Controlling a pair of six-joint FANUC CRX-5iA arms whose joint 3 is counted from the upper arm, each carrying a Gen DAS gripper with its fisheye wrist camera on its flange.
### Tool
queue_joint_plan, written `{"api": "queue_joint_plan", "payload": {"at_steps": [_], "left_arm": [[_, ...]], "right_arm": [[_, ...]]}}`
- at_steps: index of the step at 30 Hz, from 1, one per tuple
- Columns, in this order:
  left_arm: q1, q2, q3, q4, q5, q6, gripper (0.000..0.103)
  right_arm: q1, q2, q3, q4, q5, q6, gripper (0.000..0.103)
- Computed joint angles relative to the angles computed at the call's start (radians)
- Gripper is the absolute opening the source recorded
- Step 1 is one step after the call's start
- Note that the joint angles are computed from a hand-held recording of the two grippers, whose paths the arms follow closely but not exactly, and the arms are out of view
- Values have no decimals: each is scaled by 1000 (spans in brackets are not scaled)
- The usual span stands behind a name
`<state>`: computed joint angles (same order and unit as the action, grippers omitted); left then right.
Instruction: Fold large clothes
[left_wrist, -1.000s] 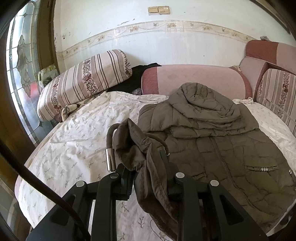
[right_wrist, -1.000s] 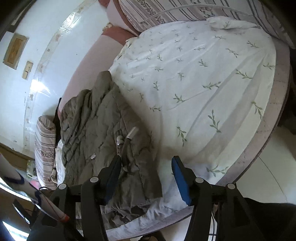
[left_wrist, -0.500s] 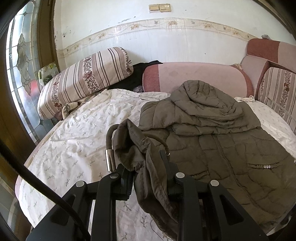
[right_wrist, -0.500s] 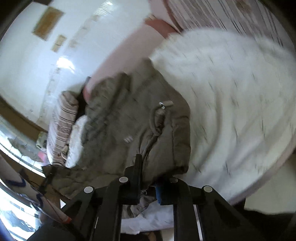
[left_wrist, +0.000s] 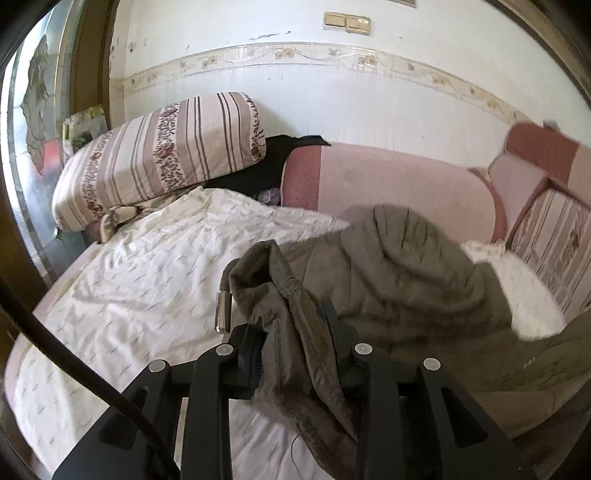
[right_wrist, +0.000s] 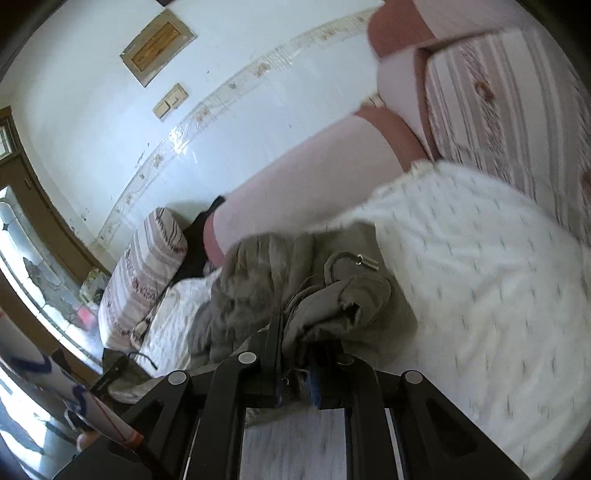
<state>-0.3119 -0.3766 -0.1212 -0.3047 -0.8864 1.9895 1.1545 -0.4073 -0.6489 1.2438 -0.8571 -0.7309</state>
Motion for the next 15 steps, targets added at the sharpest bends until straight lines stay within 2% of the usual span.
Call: {"api": "queue_joint_plan", "payload": {"at_steps": [5, 9, 10, 12, 13, 15], "left_arm": [[95, 147, 100, 177, 73, -120, 31], [137, 271, 196, 236, 113, -144, 39], [152, 308, 227, 257, 125, -148, 45], [171, 359, 279, 269, 123, -137, 50], [188, 378, 293, 300, 138, -149, 51], [201, 393, 317, 281, 169, -118, 51]], "right_arm": [[-231, 134, 130, -21, 178, 122, 11], [-392, 297, 275, -88, 298, 209, 11], [-414, 335, 309, -110, 307, 232, 11], [-456, 406, 376, -168, 326, 275, 11], [-472, 442, 412, -205, 327, 308, 11], [-499, 510, 478, -267, 319, 358, 11]]}}
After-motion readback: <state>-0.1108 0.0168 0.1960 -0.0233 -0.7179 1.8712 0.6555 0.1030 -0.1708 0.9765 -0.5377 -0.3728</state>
